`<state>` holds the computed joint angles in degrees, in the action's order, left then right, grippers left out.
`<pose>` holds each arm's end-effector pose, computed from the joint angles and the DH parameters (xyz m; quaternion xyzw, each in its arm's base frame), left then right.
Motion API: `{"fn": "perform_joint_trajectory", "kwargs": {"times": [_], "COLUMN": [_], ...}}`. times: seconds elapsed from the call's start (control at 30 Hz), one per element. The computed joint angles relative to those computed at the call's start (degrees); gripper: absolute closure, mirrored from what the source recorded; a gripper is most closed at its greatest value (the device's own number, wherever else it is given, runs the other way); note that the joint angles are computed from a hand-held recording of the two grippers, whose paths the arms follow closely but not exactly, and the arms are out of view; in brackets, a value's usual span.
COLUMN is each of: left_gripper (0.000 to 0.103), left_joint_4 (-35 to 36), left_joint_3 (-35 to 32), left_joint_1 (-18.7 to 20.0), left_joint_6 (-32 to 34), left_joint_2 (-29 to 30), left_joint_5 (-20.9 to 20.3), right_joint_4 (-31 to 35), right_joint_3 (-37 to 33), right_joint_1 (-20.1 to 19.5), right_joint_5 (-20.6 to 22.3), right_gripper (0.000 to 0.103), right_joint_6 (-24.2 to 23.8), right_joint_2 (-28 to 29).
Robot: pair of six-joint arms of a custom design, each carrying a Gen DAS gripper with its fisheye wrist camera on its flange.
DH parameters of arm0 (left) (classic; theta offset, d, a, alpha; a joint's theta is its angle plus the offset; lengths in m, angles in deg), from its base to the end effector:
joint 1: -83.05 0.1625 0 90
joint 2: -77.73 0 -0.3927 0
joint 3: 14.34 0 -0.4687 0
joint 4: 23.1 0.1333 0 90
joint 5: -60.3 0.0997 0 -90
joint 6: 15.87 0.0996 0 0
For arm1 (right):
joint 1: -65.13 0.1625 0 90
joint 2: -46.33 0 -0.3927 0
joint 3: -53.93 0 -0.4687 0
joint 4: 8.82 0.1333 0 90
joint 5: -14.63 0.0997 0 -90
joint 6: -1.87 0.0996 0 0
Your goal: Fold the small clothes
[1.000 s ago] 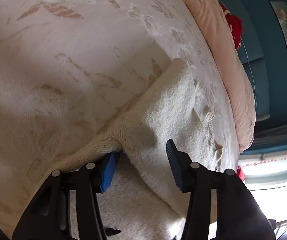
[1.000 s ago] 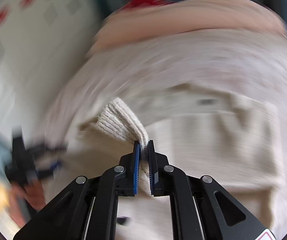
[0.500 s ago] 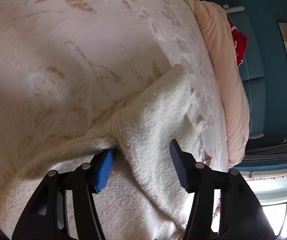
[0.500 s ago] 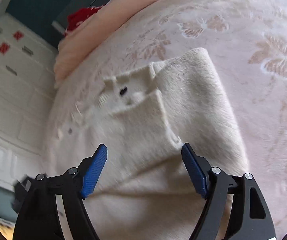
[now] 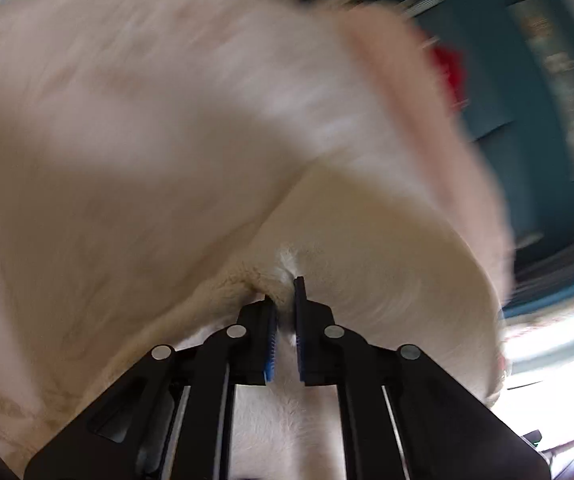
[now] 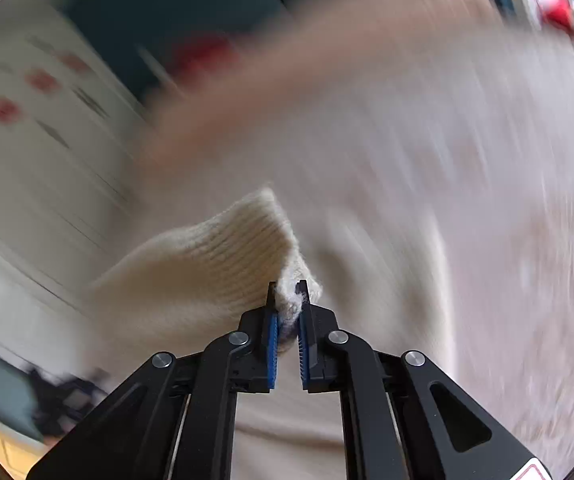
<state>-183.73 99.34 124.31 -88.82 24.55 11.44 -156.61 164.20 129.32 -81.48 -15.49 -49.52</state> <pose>-0.3030 -0.5303 0.0126 -0.2259 0.9053 -0.3459 0.0983 -0.1309 -0.5525 0.4329 -0.0880 -0.9239 0.3249 0.1818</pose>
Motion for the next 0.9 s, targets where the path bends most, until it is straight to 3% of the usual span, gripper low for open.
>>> {"fn": "perform_joint_trajectory", "kwargs": {"times": [0.07,0.17,0.27,0.37,0.5,0.6,0.67,0.7,0.8,0.9], "left_gripper": [0.096,0.096,0.096,0.096,0.094,0.094,0.094,0.093,0.092,0.092], "left_joint_4": [-0.4,-0.4,2.3,2.8,4.9,6.0,7.9,8.4,8.3,7.7], "left_joint_3": [1.3,0.9,-0.2,0.1,-0.7,-1.1,-1.8,-1.9,-1.7,-1.4], "left_joint_1": [-0.1,-0.8,-0.6,0.0,-0.4,-0.4,-0.6,-0.6,-0.7,-0.7], "left_joint_6": [-2.7,0.3,0.9,0.1,1.7,2.7,3.1,3.6,5.4,5.7], "left_joint_2": [-0.2,-0.4,-0.3,0.0,0.7,0.9,1.0,1.0,0.9,1.0], "left_joint_5": [-0.4,1.0,1.4,0.7,1.5,1.7,2.1,2.1,2.1,2.4], "right_joint_4": [1.0,-0.3,-3.3,0.4,-0.3,-4.0,-5.4,-3.4,-0.7,0.1], "right_joint_3": [0.7,2.1,2.9,1.3,3.1,4.9,4.0,3.1,1.7,-2.2], "right_joint_1": [-1.4,-2.6,-1.3,-3.1,-3.9,-2.7,-1.6,-1.7,-3.4,-2.1], "right_joint_5": [-3.2,5.2,6.0,0.2,3.7,3.5,-2.8,-3.5,1.7,0.3], "right_gripper": [0.097,0.097,0.097,0.097,0.097,0.095,0.080,0.075,0.051,0.051], "right_joint_6": [0.8,1.9,-0.9,0.3,1.5,-1.3,-2.1,-1.1,2.1,3.1], "right_joint_2": [0.9,-2.6,-3.8,-0.5,-2.9,-4.6,-3.1,-2.9,-3.1,1.2]}}
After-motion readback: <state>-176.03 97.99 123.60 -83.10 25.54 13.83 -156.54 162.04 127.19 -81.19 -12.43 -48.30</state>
